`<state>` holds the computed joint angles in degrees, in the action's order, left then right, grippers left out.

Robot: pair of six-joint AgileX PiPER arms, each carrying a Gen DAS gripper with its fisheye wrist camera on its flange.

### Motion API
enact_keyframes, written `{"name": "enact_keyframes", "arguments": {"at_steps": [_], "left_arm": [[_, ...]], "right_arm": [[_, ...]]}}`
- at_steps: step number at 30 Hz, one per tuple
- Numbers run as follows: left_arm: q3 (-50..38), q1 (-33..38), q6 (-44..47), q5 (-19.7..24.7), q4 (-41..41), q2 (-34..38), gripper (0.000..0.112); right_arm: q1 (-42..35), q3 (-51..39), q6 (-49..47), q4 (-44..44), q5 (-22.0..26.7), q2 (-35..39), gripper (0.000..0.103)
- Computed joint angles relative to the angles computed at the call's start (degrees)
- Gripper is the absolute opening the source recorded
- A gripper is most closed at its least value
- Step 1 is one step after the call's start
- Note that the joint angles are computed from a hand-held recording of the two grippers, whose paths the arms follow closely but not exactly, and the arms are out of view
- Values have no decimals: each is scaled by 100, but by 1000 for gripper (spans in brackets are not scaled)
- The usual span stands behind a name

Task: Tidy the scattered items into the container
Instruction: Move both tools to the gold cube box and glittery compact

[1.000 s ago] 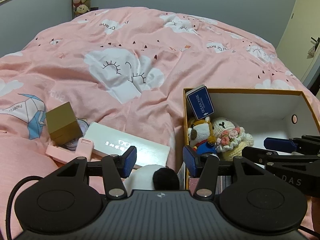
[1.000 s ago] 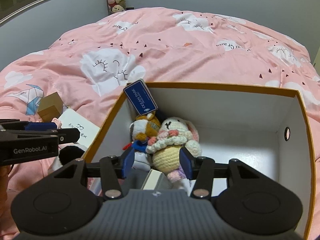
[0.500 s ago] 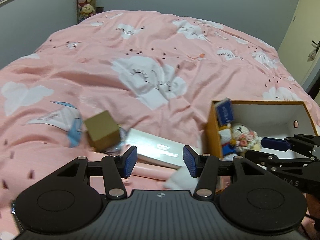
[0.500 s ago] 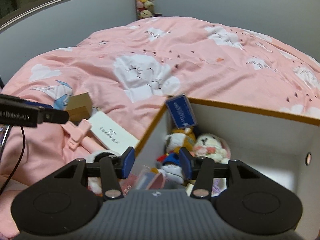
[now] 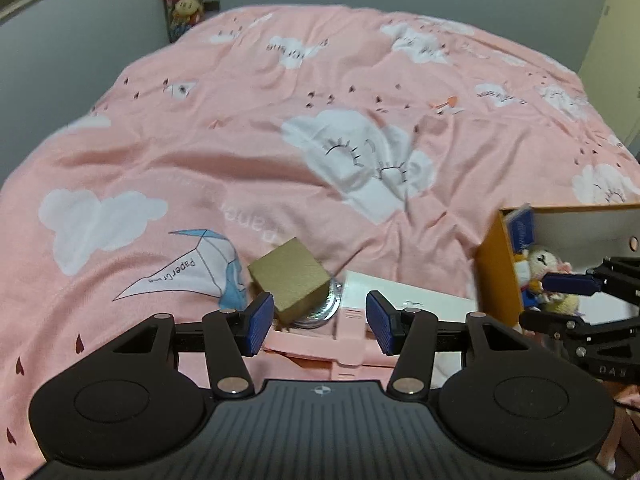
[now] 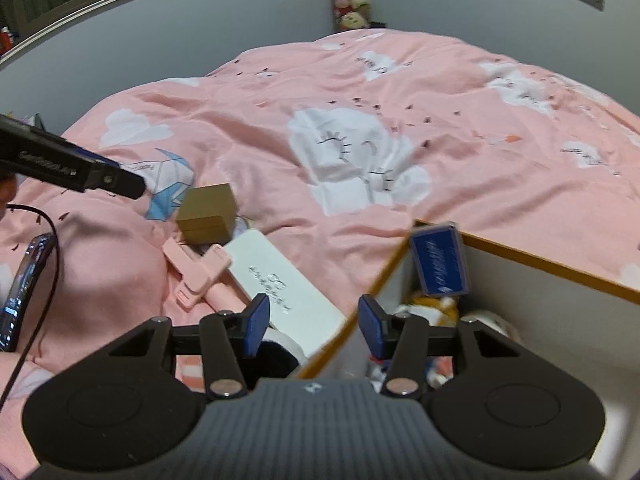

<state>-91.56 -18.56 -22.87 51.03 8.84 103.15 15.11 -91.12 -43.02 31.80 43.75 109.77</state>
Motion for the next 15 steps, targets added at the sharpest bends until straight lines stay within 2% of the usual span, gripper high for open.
{"name": "enact_keyframes", "arguments": {"at_steps": [5, 10, 15], "left_arm": [[-722, 574, 435, 360, -941, 667, 62], [-1469, 927, 86, 720, -1250, 1424, 64], [-1927, 1105, -192, 860, -1318, 2003, 64]], "right_arm": [[172, -980, 284, -158, 525, 685, 51], [342, -2034, 533, -357, 1005, 1392, 51], [445, -3136, 744, -565, 1517, 2061, 51]]}}
